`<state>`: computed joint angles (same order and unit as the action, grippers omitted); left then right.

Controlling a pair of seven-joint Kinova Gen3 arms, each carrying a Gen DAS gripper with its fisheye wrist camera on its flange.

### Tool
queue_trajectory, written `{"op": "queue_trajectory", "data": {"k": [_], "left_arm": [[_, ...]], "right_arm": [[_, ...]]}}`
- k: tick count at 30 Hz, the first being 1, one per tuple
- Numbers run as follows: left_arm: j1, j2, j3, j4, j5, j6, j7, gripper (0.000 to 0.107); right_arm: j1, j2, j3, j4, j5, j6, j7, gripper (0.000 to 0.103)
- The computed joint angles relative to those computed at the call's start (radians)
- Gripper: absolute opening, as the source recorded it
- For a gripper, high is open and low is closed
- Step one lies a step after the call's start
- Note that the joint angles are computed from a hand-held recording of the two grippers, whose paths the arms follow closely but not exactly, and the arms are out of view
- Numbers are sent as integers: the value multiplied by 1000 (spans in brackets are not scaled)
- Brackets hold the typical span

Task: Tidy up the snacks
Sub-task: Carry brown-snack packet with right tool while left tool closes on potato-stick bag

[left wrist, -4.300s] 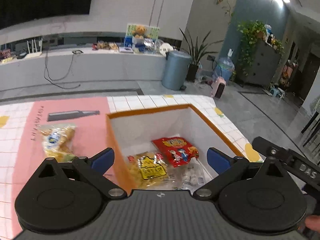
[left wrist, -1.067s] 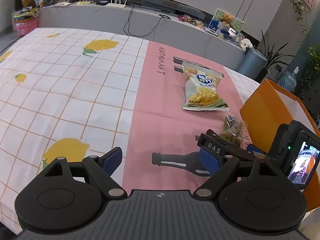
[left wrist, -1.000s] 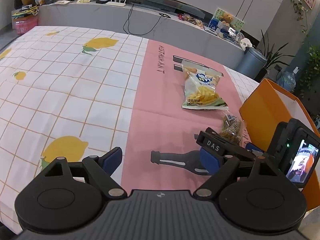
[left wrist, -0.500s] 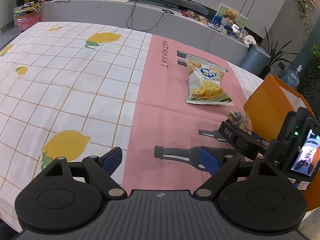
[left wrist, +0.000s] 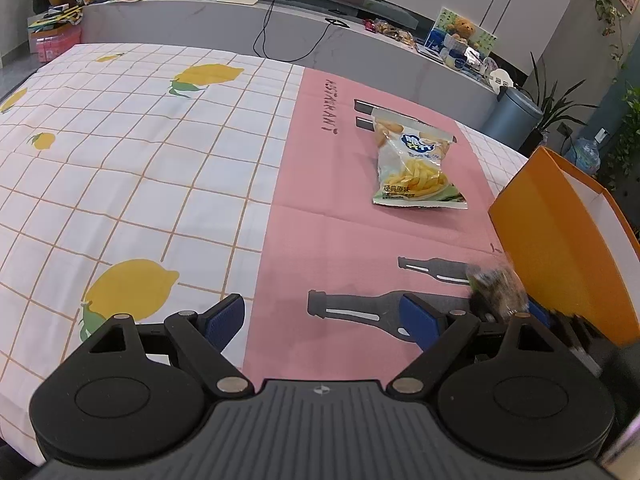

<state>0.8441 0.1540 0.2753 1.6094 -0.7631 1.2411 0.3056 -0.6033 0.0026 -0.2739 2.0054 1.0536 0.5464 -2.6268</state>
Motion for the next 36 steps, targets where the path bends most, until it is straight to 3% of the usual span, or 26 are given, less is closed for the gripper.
{"op": "queue_trajectory", "data": {"k": [5,9,11,20,25,28,33,36], "left_arm": [[-3,-1,-1,4,6,-6,-4,102],[-6,-3,-1,5,9,-9,-7,102],[-8,-17,0,16,15,-20,7,102],[7,-16,26,-29,-79,29,-11,102],[-31,52,-20,-141,-74,-11,-146,103],[-34,140,-69,-262,-77,27,-241,103],[-82,226,-135,-384,-6,-28,-359,103],[-97,293,-167,-465,40,-9,-436,103]], "right_arm": [[19,-61,-11,35,-38,-25,89,41],[138,-117,-81,33,-190,-74,218,41],[172,-144,-78,27,-272,-107,270,40],[-64,-221,286,-58,-633,-175,580,40],[-183,-249,469,-85,-795,-178,783,40],[-136,-256,479,-88,-902,-198,899,40],[-21,-247,463,-102,-1093,-200,1013,40],[23,-242,458,-110,-1147,-188,1041,40]]}}
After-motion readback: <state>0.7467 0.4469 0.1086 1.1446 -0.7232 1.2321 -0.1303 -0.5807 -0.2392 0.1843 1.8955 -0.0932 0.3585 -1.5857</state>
